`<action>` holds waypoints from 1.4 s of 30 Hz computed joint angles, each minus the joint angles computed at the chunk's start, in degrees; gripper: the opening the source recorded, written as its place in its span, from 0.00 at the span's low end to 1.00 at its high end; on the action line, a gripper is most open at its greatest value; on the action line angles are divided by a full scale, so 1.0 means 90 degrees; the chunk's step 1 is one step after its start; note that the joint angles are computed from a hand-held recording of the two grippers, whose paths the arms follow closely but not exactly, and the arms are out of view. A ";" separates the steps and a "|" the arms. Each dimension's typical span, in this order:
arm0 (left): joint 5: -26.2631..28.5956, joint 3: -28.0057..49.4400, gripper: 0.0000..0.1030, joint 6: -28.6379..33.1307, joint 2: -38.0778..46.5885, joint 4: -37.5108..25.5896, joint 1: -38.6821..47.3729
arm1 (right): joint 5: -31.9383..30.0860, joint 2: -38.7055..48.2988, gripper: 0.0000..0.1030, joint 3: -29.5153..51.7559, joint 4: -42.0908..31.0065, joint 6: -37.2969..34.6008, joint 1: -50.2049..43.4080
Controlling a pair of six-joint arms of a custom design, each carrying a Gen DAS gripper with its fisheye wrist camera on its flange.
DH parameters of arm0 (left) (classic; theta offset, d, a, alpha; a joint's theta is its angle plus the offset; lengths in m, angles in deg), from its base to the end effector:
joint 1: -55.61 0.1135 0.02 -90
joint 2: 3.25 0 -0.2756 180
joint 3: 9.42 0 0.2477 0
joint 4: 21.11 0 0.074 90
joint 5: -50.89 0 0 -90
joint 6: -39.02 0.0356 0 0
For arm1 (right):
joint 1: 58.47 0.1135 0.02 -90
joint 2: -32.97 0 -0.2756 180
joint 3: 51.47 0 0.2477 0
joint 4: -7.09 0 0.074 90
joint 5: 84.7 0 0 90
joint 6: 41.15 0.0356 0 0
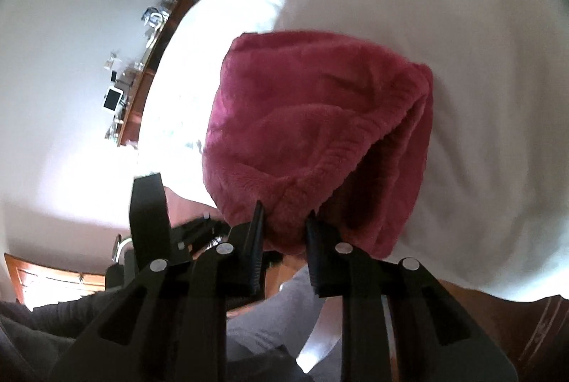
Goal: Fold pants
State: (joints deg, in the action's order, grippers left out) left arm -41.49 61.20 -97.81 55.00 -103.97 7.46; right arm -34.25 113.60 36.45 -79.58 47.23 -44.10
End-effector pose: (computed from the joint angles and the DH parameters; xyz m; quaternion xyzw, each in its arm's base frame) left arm 0.1035 -0.1134 0.2976 0.0078 0.9853 -0.1110 0.1296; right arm 0.2264 0.0814 0.3171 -0.1613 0.9235 0.3445 0.0491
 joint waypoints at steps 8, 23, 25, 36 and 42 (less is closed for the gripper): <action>-0.0053 -0.0300 0.58 -0.0567 -0.0262 -0.0340 -0.0534 | 0.0743 0.0041 0.20 -0.1720 0.0888 0.0306 0.0279; -0.0247 0.0321 0.58 -0.0279 -0.0156 -0.0328 -0.0164 | 0.0801 -0.0430 0.30 -0.1768 0.0982 0.0187 0.0173; -0.0290 0.0229 0.58 -0.0157 0.0036 -0.0254 -0.0286 | 0.0871 -0.0560 0.30 -0.1532 0.0822 0.0113 0.0089; -0.0324 0.0162 0.60 -0.0024 0.0695 0.0068 -0.0477 | 0.0953 0.0167 0.30 -0.0445 0.2029 0.0966 0.0091; -0.0324 0.0258 0.61 0.0172 0.1274 0.0434 -0.0652 | 0.1553 0.0932 0.24 -0.0793 0.2552 0.1328 -0.0145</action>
